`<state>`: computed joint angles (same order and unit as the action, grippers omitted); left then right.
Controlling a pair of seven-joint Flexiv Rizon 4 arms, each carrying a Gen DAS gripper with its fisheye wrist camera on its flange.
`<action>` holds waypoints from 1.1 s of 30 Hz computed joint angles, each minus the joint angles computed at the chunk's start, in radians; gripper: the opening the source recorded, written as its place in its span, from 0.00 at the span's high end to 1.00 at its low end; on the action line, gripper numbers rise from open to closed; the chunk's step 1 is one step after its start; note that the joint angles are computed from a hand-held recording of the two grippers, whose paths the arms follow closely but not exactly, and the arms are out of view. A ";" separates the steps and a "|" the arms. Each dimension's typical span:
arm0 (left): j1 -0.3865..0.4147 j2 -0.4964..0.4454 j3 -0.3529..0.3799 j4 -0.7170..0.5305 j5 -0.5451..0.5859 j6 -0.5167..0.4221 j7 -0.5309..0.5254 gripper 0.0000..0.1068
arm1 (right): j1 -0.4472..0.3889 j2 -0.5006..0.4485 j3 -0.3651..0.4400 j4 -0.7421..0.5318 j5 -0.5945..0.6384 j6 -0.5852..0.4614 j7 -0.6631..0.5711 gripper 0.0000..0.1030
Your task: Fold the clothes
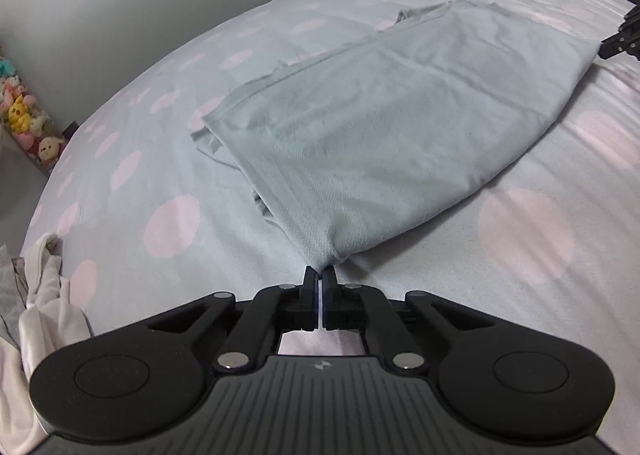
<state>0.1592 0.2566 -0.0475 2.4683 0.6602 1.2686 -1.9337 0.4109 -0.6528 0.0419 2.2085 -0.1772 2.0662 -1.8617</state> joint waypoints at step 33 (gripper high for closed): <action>-0.064 -0.036 -0.199 -0.127 0.437 -0.256 -0.098 0.80 | 0.182 -0.088 -0.097 0.079 0.156 0.333 -0.522 0.60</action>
<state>0.0951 0.2204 -0.2469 2.3413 1.0971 1.0125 -2.0318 0.5933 -0.7411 -0.0553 2.2871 -0.0216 2.3987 -2.3833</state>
